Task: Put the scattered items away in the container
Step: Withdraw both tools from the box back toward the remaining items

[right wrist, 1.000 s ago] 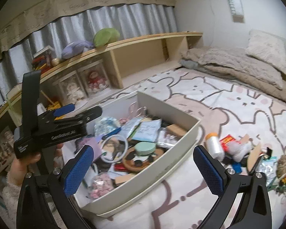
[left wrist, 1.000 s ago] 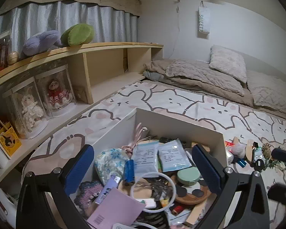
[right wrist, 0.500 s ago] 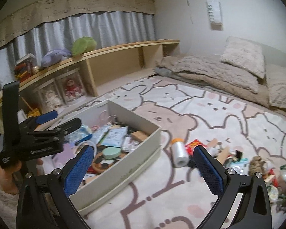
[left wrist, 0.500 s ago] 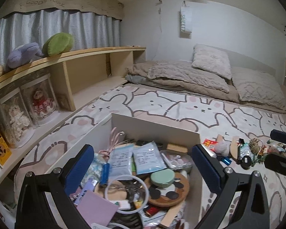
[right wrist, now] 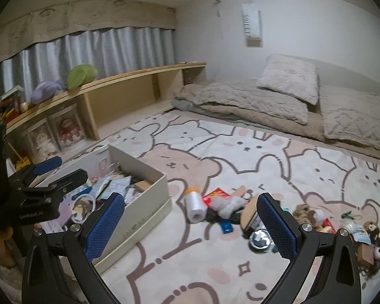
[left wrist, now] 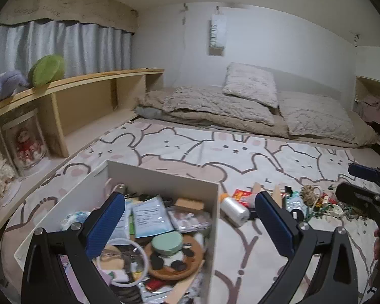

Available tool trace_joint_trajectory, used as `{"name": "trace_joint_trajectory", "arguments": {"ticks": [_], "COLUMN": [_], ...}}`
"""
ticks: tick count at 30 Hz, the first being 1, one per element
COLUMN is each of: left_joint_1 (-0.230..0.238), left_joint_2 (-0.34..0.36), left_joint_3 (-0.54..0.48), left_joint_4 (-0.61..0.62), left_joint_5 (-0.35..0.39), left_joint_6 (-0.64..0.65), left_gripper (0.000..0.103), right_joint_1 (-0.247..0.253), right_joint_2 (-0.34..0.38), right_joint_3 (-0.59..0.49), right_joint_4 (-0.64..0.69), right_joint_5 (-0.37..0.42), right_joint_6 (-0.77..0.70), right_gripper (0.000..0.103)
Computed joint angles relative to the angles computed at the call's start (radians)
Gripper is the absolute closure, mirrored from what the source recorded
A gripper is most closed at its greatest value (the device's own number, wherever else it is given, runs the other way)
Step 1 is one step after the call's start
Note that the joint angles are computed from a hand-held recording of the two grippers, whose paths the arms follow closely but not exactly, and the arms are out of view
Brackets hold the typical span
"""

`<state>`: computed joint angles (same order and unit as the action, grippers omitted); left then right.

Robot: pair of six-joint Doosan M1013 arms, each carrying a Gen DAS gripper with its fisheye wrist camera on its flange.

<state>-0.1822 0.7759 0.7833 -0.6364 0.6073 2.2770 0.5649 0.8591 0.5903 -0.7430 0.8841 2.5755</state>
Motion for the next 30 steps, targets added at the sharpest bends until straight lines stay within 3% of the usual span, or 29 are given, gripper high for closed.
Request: {"name": "trace_joint_trajectory", "arguments": {"ticks": [6, 30], "left_joint_1": [-0.009, -0.055], "left_joint_2": [-0.006, -0.015], "left_joint_3": [0.01, 0.054], "left_joint_4": [-0.103, -0.225], "left_joint_5": [0.032, 0.064], "left_joint_6": [0.087, 0.213], "left_gripper": [0.0, 0.0], "right_joint_1": [-0.002, -0.021], "right_joint_2": [-0.045, -0.18], "right_joint_3": [0.083, 0.345], "right_joint_4": [-0.073, -0.265], "right_joint_5": [-0.004, 0.056], "right_joint_6": [0.098, 0.492], "right_gripper": [0.0, 0.0]}}
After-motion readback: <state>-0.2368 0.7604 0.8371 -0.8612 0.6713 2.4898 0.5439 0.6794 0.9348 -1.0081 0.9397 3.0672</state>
